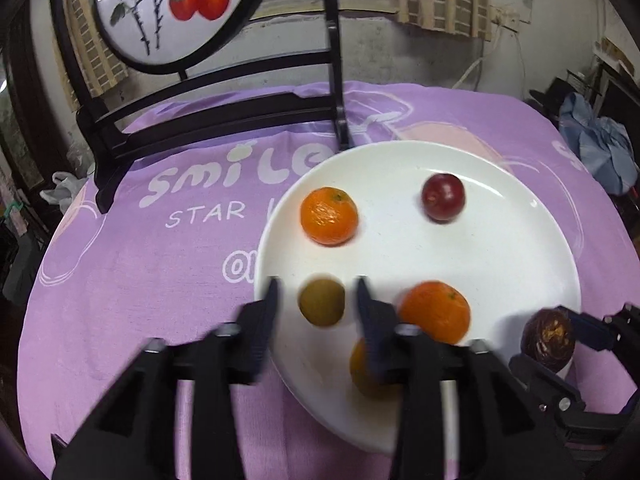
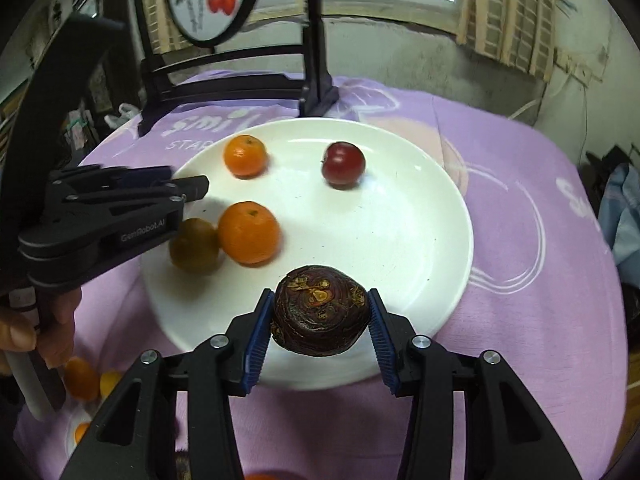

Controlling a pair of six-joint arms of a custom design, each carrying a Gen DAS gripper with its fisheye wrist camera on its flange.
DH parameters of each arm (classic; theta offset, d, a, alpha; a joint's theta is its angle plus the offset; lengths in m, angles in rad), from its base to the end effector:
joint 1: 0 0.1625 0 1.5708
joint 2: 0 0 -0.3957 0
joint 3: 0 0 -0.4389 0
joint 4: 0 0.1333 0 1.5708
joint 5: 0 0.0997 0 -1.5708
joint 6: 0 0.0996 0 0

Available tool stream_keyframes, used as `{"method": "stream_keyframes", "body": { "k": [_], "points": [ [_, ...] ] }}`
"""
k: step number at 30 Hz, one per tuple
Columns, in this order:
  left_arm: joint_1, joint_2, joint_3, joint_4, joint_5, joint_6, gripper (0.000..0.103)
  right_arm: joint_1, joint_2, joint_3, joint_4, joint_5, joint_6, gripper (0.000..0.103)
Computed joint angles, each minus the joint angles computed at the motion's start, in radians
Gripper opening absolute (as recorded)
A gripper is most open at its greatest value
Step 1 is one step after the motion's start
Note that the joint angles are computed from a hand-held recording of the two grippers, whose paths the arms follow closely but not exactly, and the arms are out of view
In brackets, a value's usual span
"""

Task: Organize fruits
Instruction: 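Carry both fruits over the white plate and open both tools, then return to the cluster and grasp another tangerine with the right tool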

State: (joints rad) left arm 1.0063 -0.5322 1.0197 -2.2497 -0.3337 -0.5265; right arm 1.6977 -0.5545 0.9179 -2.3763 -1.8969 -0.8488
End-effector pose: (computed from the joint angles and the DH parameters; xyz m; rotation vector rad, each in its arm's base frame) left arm -0.2534 -0.8253 0.1446 -0.0987 2.0047 -0.9038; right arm 0.2116 -0.8572 0.1722 1.1583 -2.3924 0.4041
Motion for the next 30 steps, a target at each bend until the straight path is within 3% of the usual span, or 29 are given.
{"method": "stream_keyframes", "body": {
  "k": [2,8,11,14,17,20,30],
  "points": [
    [-0.002,-0.003,0.003,0.001,0.033,-0.028,0.087,0.000,-0.003,0.015,-0.045,0.002,-0.002,0.058],
    [-0.018,-0.061,0.058,0.078,0.021,-0.117,0.091,-0.003,-0.059,0.085,-0.058,0.019,-0.009,0.059],
    [-0.033,-0.113,0.122,0.106,-0.006,-0.168,0.093,-0.009,-0.112,0.148,-0.072,0.046,-0.003,0.064],
    [-0.056,-0.164,0.208,0.054,-0.028,-0.160,0.093,-0.016,-0.172,0.218,-0.088,0.066,0.002,0.065],
    [-0.090,-0.210,0.304,0.021,0.000,-0.159,0.093,-0.024,-0.237,0.296,-0.103,0.076,-0.003,0.065],
    [-0.117,-0.252,0.383,0.024,0.008,-0.191,0.093,-0.035,-0.303,0.376,-0.128,0.096,-0.022,0.073],
    [-0.184,-0.398,0.625,0.072,-0.039,-0.434,0.093,-0.063,-0.452,0.573,-0.168,0.091,-0.054,0.074]
  ]
}}
